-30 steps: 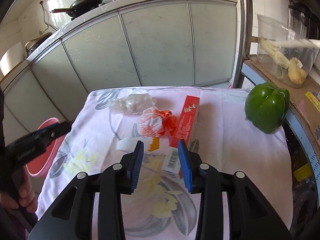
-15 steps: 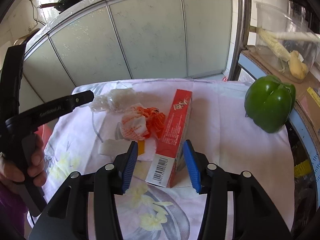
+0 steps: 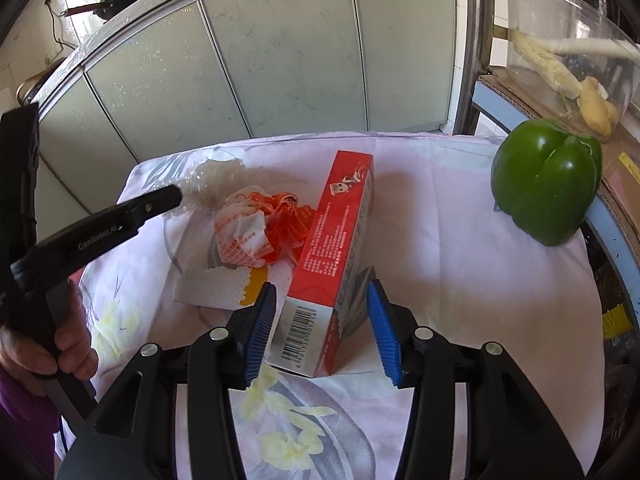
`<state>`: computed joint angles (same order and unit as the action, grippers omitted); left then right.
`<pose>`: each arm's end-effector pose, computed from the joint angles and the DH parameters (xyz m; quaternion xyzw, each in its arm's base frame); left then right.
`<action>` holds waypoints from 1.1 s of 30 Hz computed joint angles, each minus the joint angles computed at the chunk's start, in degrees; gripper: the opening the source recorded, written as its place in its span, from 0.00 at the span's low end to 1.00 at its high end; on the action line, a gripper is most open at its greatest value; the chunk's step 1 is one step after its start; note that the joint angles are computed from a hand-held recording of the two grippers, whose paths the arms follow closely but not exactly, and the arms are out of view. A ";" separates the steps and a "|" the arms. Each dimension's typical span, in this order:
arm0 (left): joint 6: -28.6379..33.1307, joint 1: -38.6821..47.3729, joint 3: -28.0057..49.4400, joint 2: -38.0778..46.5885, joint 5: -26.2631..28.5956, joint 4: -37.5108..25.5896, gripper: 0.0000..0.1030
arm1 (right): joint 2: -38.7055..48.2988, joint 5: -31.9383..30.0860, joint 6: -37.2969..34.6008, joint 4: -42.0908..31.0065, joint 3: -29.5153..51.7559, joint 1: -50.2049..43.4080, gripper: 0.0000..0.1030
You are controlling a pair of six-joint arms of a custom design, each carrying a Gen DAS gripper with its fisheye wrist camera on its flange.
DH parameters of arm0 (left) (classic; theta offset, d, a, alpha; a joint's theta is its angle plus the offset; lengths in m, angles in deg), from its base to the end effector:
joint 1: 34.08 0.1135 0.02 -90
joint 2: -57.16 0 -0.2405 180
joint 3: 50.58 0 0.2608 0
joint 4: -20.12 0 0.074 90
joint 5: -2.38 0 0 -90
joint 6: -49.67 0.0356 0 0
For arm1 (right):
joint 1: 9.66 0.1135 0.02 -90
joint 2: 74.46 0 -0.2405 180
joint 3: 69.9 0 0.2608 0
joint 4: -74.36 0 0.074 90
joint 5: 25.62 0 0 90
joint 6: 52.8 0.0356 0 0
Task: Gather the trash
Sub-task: 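Grasp the clear plastic wrap with the left tool while the right tool grasps the red box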
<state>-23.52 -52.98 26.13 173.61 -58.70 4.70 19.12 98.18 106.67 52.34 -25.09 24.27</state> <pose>0.3613 -0.1419 0.0758 0.3544 0.8565 -0.2435 0.2855 0.2110 0.1181 0.0596 0.3341 0.8836 -0.0524 0.3239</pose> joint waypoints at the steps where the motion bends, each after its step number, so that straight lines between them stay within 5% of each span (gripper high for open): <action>1: 0.42 0.34 -0.61 -0.47 0.63 -0.42 0.09 | -0.23 0.04 -0.04 0.37 -0.49 0.09 0.46; 8: 0.09 2.83 -6.85 -5.66 2.91 1.40 0.01 | -3.74 1.40 2.36 0.34 -3.81 2.36 0.24; 18: 2.00 8.62 -15.55 -16.27 7.33 -1.19 0.00 | -10.93 7.21 10.68 -8.93 -4.81 9.90 0.23; 33: 6.37 16.53 -29.29 -35.35 7.14 -3.83 0.00 | -8.58 14.88 21.32 -23.05 4.14 23.19 0.23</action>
<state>-17.15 -36.45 -3.16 138.26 -51.55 0.87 10.54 113.07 127.99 29.29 -20.95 47.46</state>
